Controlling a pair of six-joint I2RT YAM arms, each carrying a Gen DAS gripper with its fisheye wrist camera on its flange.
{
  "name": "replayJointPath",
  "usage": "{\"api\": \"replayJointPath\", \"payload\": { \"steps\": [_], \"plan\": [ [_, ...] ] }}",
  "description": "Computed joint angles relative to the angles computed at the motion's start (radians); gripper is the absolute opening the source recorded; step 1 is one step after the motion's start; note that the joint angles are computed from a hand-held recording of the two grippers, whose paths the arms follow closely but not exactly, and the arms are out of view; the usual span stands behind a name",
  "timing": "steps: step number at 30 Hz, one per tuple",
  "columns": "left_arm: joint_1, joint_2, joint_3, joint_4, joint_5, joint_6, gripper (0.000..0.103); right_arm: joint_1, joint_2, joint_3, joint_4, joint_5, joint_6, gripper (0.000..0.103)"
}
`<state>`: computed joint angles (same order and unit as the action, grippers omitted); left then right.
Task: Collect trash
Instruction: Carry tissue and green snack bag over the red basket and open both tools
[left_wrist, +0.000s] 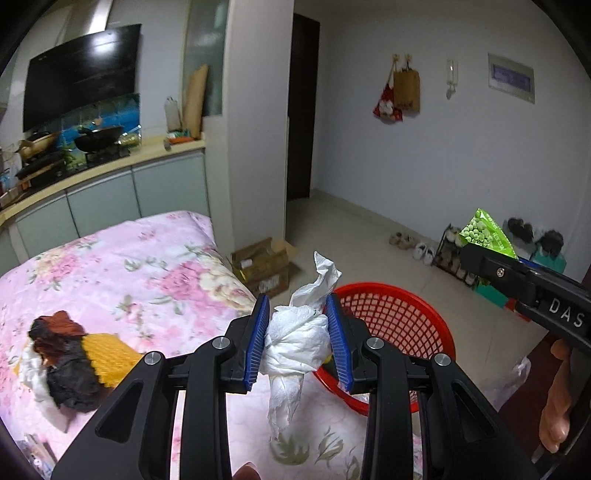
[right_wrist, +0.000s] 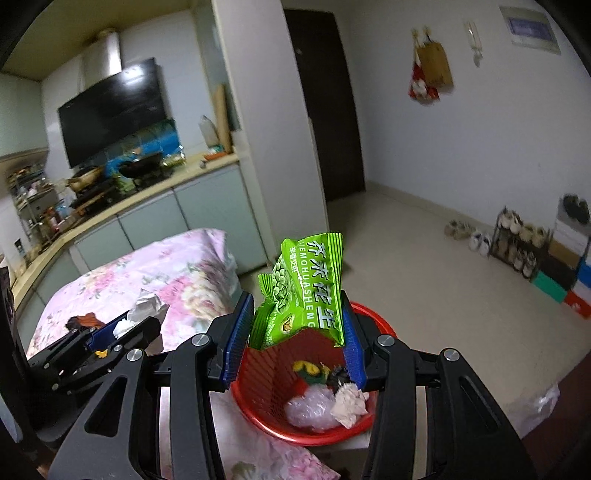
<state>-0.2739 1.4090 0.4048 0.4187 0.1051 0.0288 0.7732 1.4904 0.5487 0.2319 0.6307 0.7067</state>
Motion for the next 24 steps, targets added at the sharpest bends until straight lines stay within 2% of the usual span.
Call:
{"api": "replayJointPath", "payload": {
  "steps": [15, 18, 20, 24],
  "plan": [
    [-0.135, 0.399, 0.264, -0.121, -0.016, -0.019, 0.033, -0.219, 0.183, 0.027, 0.028, -0.295, 0.051, 0.045],
    [-0.141, 0.434, 0.278, -0.119, -0.011, -0.021, 0.046, -0.244, 0.202, 0.023, 0.046, -0.343, 0.062, 0.046],
    [-0.140, 0.442, 0.277, -0.111, -0.009, -0.022, 0.050, -0.262, 0.200, 0.014, 0.056, -0.370, 0.072, 0.052],
    [-0.146, 0.424, 0.257, -0.096, -0.023, -0.030, 0.063, -0.270, 0.180, 0.002, 0.063, -0.374, 0.083, 0.055]
  ]
}}
